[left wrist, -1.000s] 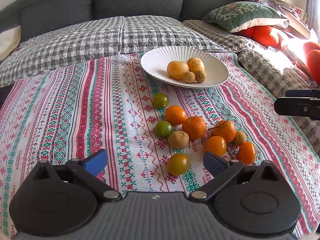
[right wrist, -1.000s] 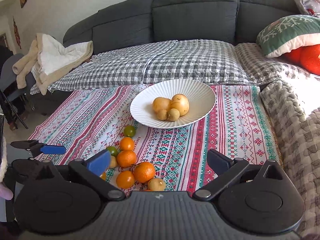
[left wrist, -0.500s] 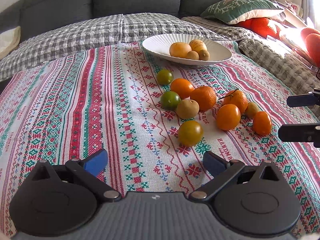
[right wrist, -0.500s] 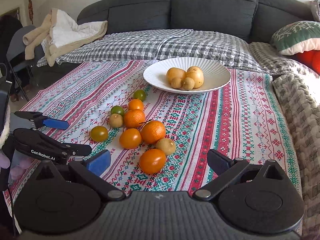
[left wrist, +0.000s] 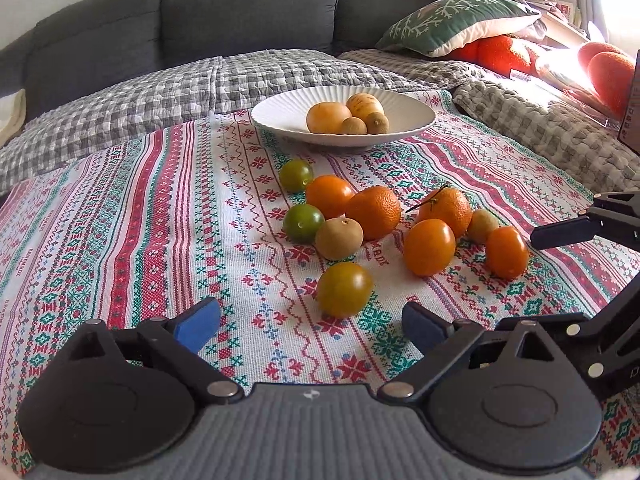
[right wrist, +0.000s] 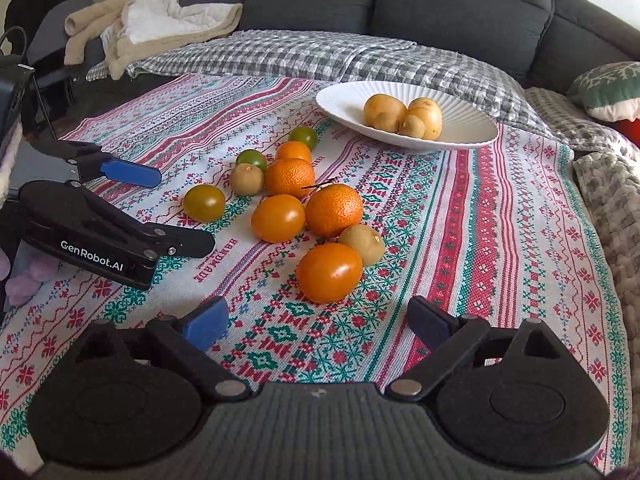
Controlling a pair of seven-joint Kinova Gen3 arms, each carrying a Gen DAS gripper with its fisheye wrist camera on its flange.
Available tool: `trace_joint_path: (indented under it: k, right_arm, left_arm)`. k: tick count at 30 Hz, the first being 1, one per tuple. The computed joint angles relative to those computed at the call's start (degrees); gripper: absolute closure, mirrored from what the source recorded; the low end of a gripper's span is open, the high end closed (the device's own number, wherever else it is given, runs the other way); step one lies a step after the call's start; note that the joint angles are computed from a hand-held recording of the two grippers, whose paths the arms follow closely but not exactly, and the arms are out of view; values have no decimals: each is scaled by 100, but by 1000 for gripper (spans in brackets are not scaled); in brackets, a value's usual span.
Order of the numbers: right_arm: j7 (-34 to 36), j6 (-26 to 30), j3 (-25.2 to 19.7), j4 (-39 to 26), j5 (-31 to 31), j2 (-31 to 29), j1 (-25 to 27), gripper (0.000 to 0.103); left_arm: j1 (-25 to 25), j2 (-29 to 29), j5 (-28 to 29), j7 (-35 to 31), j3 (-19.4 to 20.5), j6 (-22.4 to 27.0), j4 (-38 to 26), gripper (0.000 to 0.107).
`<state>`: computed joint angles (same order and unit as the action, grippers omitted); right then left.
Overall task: Organize fruits
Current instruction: 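Withdraw both tools from the plate and move over the remaining fruits, then grasp the green-orange tomato with the left tool while the right tool grasps an orange tomato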
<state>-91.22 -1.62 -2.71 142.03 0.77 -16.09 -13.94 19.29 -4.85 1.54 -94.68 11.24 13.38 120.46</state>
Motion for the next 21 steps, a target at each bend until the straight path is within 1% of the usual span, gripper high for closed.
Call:
trace_joint_path:
  k: [2, 7, 9, 11, 13, 15, 18, 21]
  right_arm:
    - [-8, -33, 62, 9, 8, -3, -47, 15]
    - [-9, -80, 154, 8, 53, 2, -116, 27]
    - [-10, -63, 258, -18, 83, 8, -217, 32]
    - [-14, -44, 324, -41, 97, 5, -283, 37]
    - [-23, -22, 417, -54, 108, -10, -381, 43]
    - [-30, -7, 538, -68, 118, -21, -495, 48]
    - [-44, 1, 647, -71, 119, -41, -590, 54]
    - [-50, 5, 747, -88, 126, -37, -664, 57]
  left_arm:
    - [85, 5, 133, -183, -74, -35, 4, 18]
    - [80, 46, 143, -205, -33, -65, -38, 33]
    - [70, 62, 127, -182, -13, -61, -59, 38]
    - [129, 86, 264, -325, -76, -34, -99, 45]
    - [207, 101, 522, -587, -176, 22, -140, 55]
    - [222, 110, 683, -746, -203, 64, -168, 61]
    - [227, 111, 873, -948, -218, 108, -185, 67]
    - [198, 114, 940, -1000, -195, 143, -202, 73]
